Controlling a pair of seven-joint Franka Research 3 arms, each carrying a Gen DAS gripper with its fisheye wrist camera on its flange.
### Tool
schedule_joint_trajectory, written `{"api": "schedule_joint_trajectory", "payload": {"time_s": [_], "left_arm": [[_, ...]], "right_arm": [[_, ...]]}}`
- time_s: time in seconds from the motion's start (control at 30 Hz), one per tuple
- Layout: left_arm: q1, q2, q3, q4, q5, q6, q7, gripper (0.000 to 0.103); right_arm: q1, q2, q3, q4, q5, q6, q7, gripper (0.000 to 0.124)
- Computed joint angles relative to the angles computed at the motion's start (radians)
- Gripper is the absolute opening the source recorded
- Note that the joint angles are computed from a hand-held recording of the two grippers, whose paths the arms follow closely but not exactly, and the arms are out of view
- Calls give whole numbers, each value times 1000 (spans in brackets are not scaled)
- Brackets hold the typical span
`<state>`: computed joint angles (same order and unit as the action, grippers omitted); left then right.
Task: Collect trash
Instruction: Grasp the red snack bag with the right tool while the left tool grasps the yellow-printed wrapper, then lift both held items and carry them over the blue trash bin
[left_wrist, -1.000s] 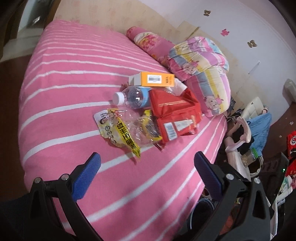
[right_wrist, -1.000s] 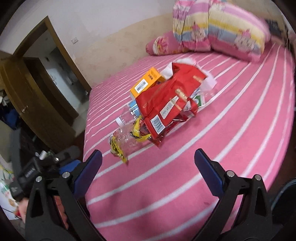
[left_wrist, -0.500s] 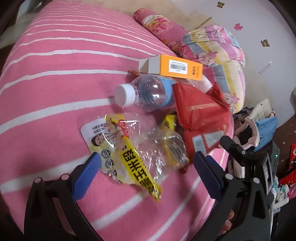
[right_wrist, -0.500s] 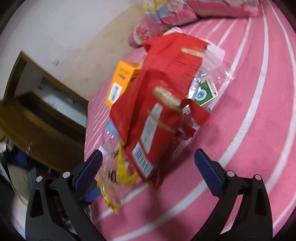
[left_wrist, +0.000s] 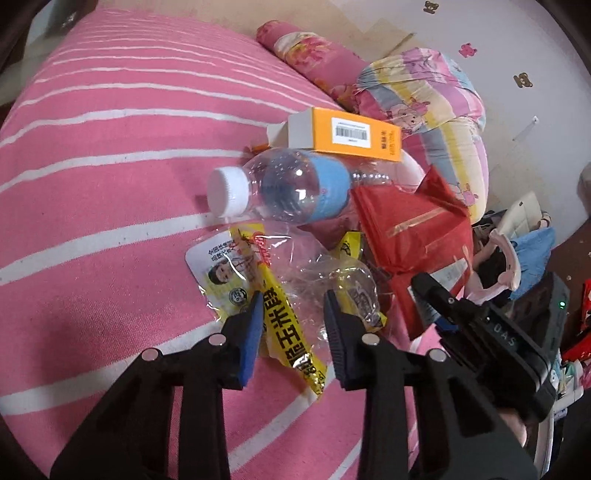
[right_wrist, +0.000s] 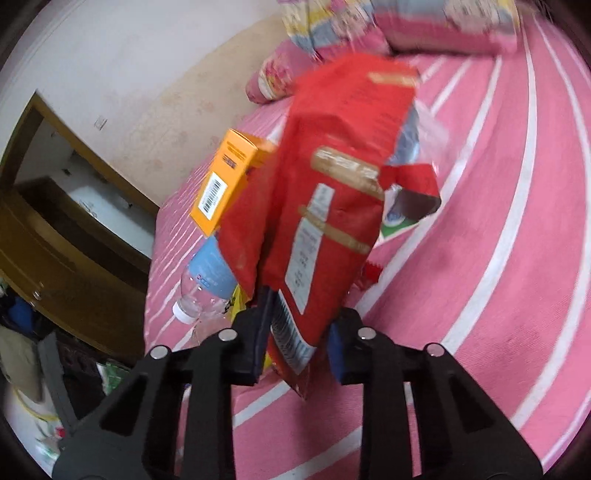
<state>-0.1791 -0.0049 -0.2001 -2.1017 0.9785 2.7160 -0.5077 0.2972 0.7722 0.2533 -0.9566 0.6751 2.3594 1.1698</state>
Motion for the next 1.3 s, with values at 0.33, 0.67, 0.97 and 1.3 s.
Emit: {"api": "schedule_joint_trajectory", "payload": {"time_s": [0.33,0.67,0.97,1.3], "left_arm": [[-3,-82,-39,-33,96,-52,-113,15],[-33,-181,-119,-36,98,-204,-144,15],[-89,-124,-175,126,147,-292,-132,15],[-254,169,-136,490,175,-311,11,15]], "right_arm": [[-29,-222,27,-328,65,207,-311,4],[-40,-444,16,-565,222,256,-559,4],[-44,-683,-95,-774,343,198,-691,4],[-76,-871,-242,-974,408,191,-800,4]]}}
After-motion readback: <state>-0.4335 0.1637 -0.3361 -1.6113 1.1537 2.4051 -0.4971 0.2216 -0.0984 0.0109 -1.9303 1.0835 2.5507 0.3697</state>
